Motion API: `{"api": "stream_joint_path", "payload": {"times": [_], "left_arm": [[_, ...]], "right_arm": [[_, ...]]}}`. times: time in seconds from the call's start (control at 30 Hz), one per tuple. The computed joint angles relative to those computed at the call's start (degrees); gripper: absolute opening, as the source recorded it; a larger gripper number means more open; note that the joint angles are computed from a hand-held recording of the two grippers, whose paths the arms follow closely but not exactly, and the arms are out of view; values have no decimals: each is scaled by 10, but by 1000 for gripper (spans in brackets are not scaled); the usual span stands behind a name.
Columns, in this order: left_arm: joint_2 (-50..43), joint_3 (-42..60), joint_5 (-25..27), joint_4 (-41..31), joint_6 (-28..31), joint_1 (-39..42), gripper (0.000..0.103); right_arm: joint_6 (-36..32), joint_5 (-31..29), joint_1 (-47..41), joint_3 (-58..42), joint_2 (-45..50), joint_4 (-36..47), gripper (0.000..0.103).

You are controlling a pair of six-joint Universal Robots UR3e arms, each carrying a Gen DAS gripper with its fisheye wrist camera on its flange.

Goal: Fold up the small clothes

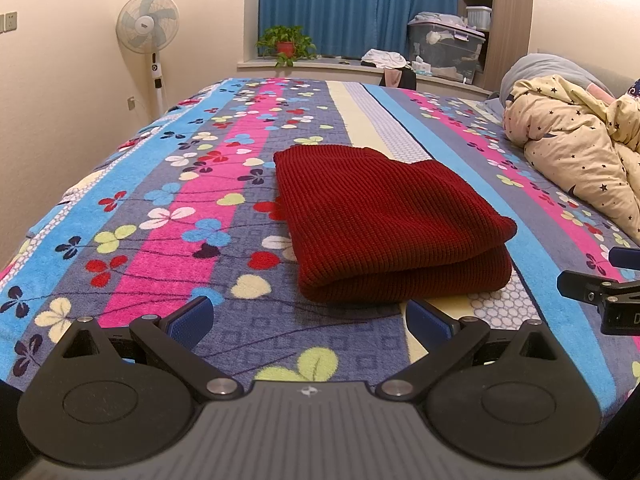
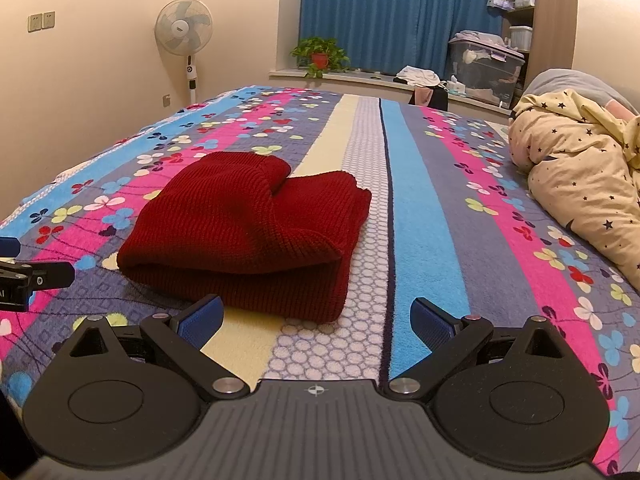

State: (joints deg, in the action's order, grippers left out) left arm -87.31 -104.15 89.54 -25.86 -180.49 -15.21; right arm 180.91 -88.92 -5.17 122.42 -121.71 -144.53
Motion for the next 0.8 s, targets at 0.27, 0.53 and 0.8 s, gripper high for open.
{"api": "stream_joint_path", "payload": {"times": [0.27,0.53,0.8], "left_arm": [[0,-1,0,1,0,1,102],[1,-1,-2,0,1,2,102],[1,-3,-2,5,1,2,102]], "right_arm": [[-25,29,-31,12,-24,13,99],[-29,31,-33,14,-26,14,99],[-60,66,-71,26,-55,34,99]]}}
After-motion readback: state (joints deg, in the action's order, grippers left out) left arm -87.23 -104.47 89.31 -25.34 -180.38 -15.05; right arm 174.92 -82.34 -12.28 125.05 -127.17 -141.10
